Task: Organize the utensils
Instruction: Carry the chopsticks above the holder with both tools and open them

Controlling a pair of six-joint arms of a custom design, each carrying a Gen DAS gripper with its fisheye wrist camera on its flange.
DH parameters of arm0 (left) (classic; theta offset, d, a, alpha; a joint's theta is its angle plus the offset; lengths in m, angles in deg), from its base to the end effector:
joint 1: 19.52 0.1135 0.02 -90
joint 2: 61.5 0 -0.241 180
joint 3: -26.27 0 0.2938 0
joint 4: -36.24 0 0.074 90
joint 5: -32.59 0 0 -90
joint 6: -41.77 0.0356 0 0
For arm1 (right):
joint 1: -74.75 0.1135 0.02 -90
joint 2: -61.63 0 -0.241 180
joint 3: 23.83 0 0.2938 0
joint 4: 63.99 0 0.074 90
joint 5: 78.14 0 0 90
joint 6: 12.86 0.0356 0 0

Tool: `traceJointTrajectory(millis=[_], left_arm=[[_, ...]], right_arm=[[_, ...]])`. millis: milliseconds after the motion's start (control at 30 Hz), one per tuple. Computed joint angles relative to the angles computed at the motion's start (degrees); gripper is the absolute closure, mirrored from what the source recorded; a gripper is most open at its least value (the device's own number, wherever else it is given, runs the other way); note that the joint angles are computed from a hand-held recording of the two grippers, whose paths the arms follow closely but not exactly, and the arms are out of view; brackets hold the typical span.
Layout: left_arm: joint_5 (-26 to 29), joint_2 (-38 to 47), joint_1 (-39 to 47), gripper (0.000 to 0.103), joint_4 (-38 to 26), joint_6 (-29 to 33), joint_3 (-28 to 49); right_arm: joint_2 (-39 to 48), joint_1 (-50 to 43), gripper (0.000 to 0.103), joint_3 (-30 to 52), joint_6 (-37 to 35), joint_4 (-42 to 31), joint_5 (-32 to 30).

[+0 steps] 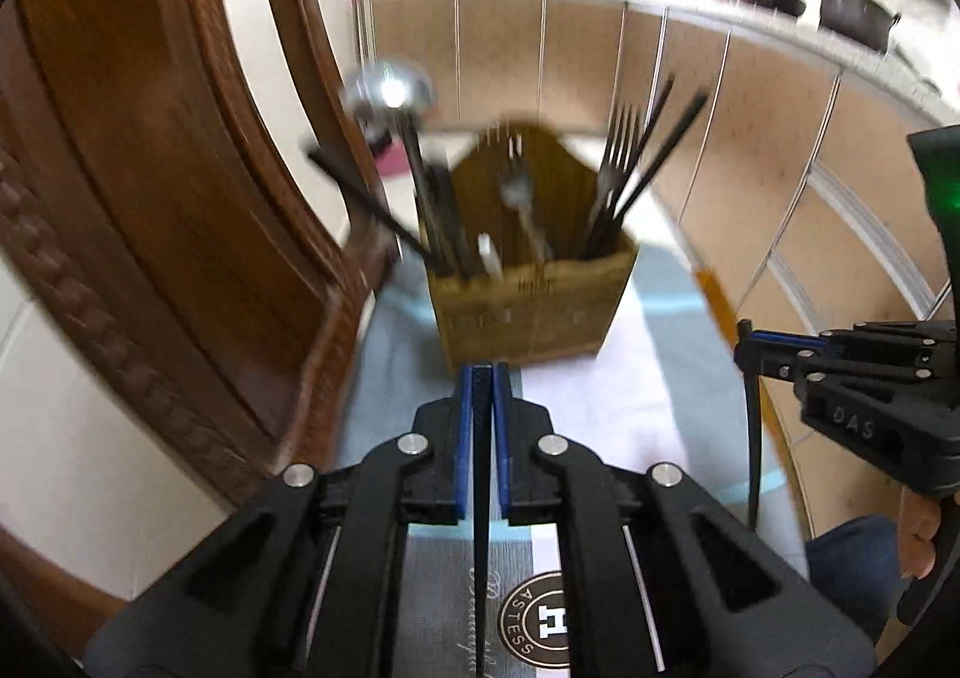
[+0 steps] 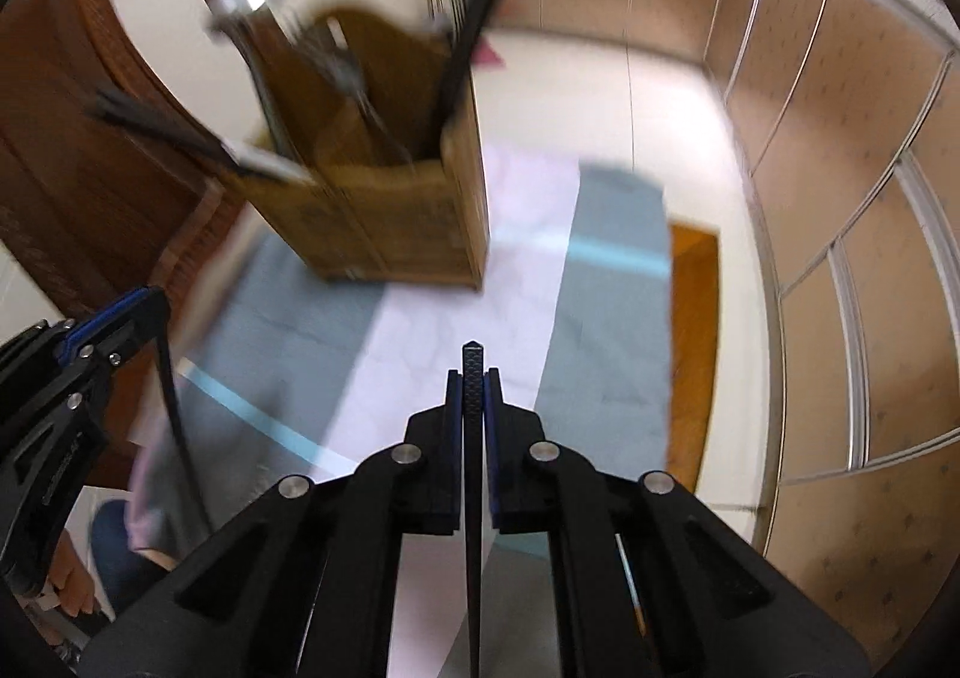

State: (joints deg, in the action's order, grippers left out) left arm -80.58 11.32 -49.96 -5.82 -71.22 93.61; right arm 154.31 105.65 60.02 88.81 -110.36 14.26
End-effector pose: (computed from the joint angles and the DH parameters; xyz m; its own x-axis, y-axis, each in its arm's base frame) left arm 0.2772 -0.1467 0.2370 -0.6780 -0.0181 -0.7348 -0.0305 0.9995 0.0036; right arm 0.3304 0.1960 0.2192 -0.7897 -0.2371 -0.5659 -0.3399 0.9369 0.0818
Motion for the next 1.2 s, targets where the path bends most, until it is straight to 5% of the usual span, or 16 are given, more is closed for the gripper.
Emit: traceJointTrajectory(millis=[300, 467, 567, 800, 1200], left_arm=[[-3.1, -10.7, -2.5, 0.096, -0.5, 1.1, 1.0], [-3.2, -12.5, -0.7, 0.096, -1.9, 5.0, 8.8], [-4.9, -10.4, 0.4, 0.096, -2.8, 8.3, 15.7], [2.3, -2.2, 7.8, 0.096, 1.6, 8.2, 24.0], [7.2, 6.6, 11.1, 0.096, 12.8, 4.4, 13.3]], right_arm=[[-15.4, 2.0, 0.096, -4.5, 0.8, 4.5, 1.9], [-19.0, 3.3, 0.096, -3.0, 1.4, 10.5, 4.4], [-16.9, 3.3, 0.096, 1.8, 1.2, 13.1, 5.9], [-6.6, 3.7, 0.096, 12.8, -0.9, 14.6, 9.7], [7.3, 2.3, 0.095, 12.6, -0.4, 20.3, 7.9]])
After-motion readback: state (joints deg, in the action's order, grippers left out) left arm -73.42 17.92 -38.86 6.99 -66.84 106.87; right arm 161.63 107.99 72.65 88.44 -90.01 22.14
